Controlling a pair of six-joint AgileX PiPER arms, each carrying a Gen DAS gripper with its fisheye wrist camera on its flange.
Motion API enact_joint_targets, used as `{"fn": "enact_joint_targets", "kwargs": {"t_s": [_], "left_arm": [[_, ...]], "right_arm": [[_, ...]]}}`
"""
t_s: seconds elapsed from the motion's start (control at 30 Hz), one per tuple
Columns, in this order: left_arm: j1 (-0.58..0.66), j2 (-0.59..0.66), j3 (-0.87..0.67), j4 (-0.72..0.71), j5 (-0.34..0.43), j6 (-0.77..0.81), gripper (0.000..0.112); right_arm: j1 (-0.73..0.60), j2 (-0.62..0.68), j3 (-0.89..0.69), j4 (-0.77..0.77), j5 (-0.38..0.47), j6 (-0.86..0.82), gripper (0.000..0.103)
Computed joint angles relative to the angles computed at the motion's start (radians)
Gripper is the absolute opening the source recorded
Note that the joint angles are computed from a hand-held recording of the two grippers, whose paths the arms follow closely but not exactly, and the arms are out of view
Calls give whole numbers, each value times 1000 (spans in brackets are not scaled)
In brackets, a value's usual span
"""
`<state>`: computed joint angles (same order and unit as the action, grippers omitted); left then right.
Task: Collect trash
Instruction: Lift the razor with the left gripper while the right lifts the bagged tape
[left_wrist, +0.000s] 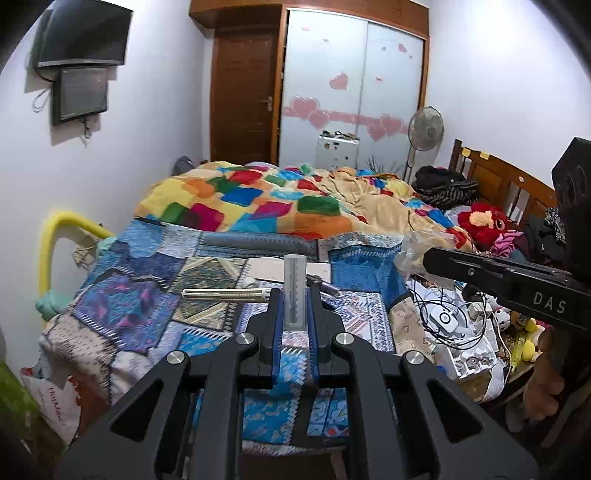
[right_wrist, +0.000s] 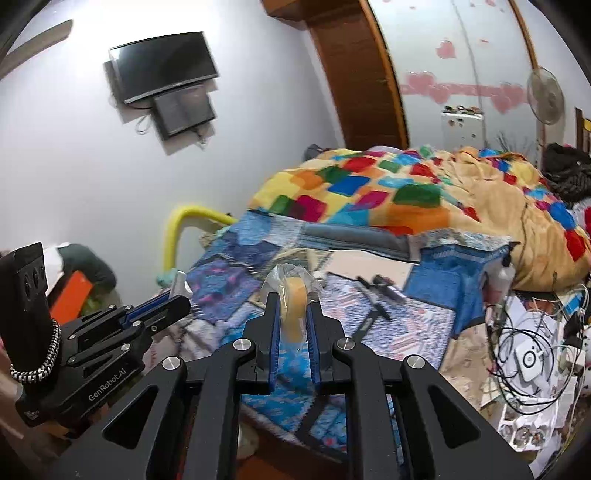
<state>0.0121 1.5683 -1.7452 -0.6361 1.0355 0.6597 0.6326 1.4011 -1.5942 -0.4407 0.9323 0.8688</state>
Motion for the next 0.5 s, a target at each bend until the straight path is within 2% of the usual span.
{"fn": "enact_joint_targets", "kwargs": {"t_s": [0.27, 0.5], "left_arm": [[247, -119, 103, -102, 86, 109, 11], [485, -157, 169, -184, 180, 217, 11]], "right_arm": [[174, 75, -86, -69, 26, 55, 12], [285, 166, -164, -75, 48, 68, 12]]}}
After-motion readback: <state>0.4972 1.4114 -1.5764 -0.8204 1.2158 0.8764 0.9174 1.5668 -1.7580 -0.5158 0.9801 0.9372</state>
